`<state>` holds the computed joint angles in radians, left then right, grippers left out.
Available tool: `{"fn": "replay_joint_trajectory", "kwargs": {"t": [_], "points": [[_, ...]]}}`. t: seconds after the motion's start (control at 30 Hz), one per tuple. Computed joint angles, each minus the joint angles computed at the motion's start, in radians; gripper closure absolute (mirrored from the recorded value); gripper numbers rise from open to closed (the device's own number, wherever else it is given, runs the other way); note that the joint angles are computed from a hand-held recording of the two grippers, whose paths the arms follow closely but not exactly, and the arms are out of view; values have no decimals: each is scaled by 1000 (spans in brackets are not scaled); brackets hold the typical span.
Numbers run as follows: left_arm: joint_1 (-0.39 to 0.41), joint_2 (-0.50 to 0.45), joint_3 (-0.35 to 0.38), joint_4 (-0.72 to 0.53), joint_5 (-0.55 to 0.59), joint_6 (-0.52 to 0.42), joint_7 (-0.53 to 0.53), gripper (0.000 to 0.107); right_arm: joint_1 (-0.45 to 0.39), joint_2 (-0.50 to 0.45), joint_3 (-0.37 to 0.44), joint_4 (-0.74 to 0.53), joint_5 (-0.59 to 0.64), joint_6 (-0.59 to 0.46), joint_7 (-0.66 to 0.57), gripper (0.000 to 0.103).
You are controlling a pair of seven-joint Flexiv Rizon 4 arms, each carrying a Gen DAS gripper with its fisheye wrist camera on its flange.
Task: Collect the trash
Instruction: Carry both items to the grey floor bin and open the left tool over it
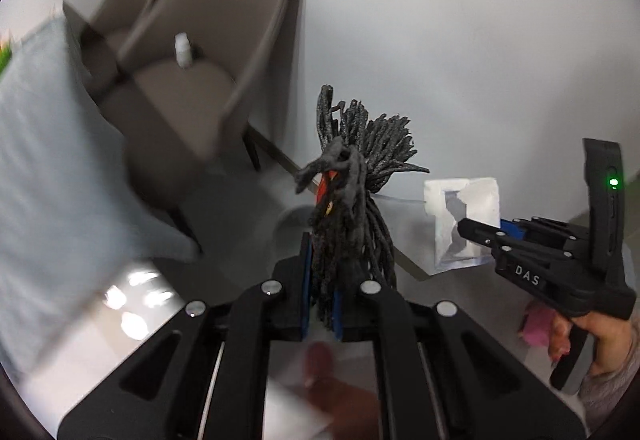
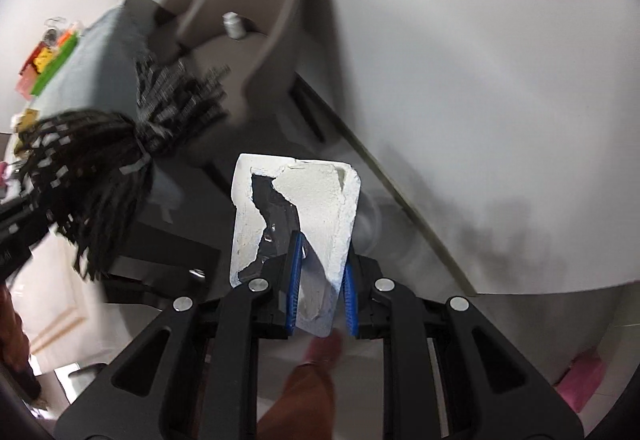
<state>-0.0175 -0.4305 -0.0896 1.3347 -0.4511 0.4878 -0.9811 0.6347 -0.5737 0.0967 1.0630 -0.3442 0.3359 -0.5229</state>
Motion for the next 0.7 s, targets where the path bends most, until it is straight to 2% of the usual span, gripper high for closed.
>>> {"fn": "replay_joint_trajectory", "kwargs": {"t": [0.13,0.2,0.33,0.4,0.5,0.57,0.63,0.7], "points": [[-91,-84,10,-8,79,52,-192,98,-73,18,6,132,31,98,-46,86],[-120,-125,10,-6,110,97,-251,98,-100,17,10,194,43,159,-66,86],[-179,-253,24,-30,176,191,-403,98,-150,-50,11,271,70,286,-105,86],[-204,-311,32,-36,218,233,-443,98,-168,-92,13,293,95,351,-109,86],[-206,-363,24,-7,241,315,-452,94,-172,-145,13,287,111,380,-118,86],[-200,-420,20,-38,244,327,-454,94,-181,-175,17,295,125,412,-133,86],[-186,-485,7,-80,224,341,-426,86,-183,-210,20,284,134,427,-147,86],[-191,-508,13,-101,245,343,-435,54,-183,-249,22,251,143,429,-159,86]]}}
